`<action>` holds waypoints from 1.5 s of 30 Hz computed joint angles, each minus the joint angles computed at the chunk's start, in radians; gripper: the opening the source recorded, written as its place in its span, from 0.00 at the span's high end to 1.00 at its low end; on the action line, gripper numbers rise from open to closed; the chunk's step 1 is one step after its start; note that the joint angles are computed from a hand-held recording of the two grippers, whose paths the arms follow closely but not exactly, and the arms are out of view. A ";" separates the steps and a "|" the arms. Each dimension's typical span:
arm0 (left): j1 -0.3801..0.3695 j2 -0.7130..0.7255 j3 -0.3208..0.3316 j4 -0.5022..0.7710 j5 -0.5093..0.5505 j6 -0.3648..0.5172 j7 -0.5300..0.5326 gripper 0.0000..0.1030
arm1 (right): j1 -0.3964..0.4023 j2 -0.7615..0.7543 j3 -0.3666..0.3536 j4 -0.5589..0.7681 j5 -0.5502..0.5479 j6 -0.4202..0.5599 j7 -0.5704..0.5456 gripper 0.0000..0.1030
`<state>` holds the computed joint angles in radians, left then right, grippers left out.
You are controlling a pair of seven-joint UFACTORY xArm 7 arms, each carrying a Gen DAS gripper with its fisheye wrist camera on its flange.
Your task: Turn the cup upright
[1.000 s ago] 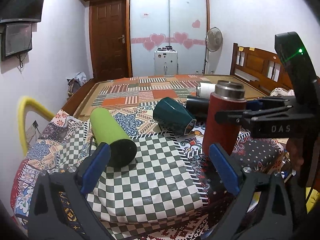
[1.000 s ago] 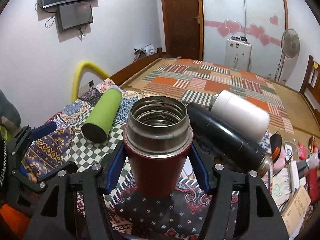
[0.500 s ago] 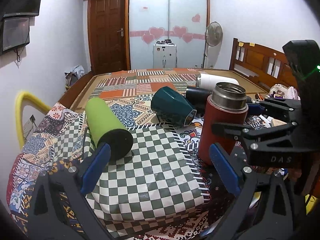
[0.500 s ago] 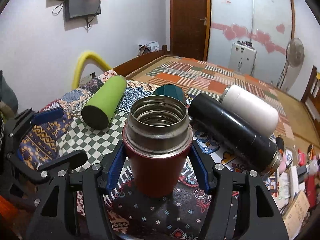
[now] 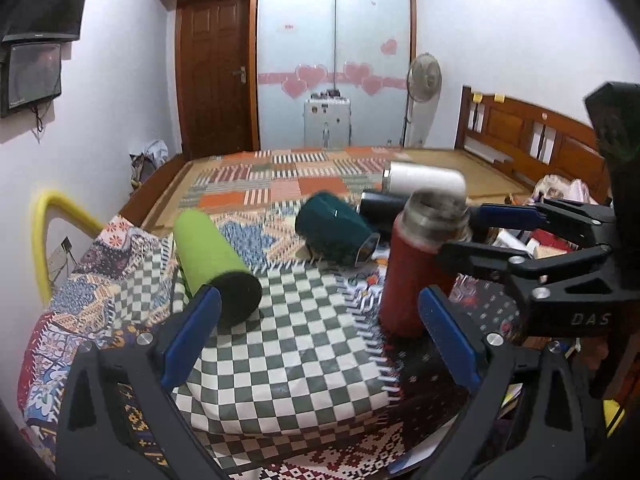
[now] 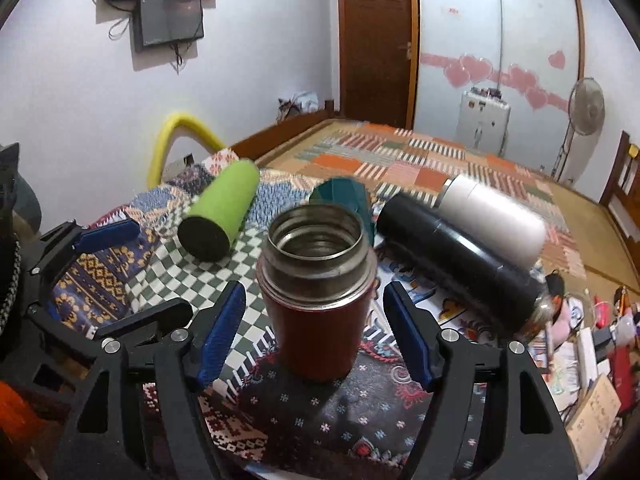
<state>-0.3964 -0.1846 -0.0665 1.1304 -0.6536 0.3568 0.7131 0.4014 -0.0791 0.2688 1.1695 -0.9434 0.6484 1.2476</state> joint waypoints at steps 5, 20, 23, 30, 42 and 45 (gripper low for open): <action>-0.037 -0.083 0.023 -0.017 -0.077 -0.024 0.039 0.02 | -0.005 -0.100 0.049 -0.027 -0.118 0.060 0.112 0.34; -0.178 -0.355 0.041 -0.179 -0.006 -0.294 -0.075 0.02 | -0.091 -0.320 0.279 -0.100 -0.334 0.240 0.396 0.23; -0.179 -0.379 0.031 -0.206 0.031 -0.318 -0.118 0.01 | -0.100 -0.336 0.307 -0.111 -0.353 0.266 0.435 0.15; -0.182 -0.409 0.027 -0.243 0.118 -0.329 -0.209 0.00 | -0.106 -0.332 0.340 -0.115 -0.386 0.319 0.491 0.12; -0.216 -0.429 0.057 -0.274 0.261 -0.345 -0.338 0.00 | -0.080 -0.343 0.354 -0.129 -0.387 0.372 0.498 0.11; -0.225 -0.432 0.069 -0.280 0.297 -0.350 -0.367 0.00 | -0.075 -0.348 0.350 -0.135 -0.388 0.371 0.501 0.10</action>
<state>-0.6213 -0.6163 0.0021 0.8501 -0.3562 0.0067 0.3461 0.3265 -0.4271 0.6193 1.0343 -1.3315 1.0194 1.7485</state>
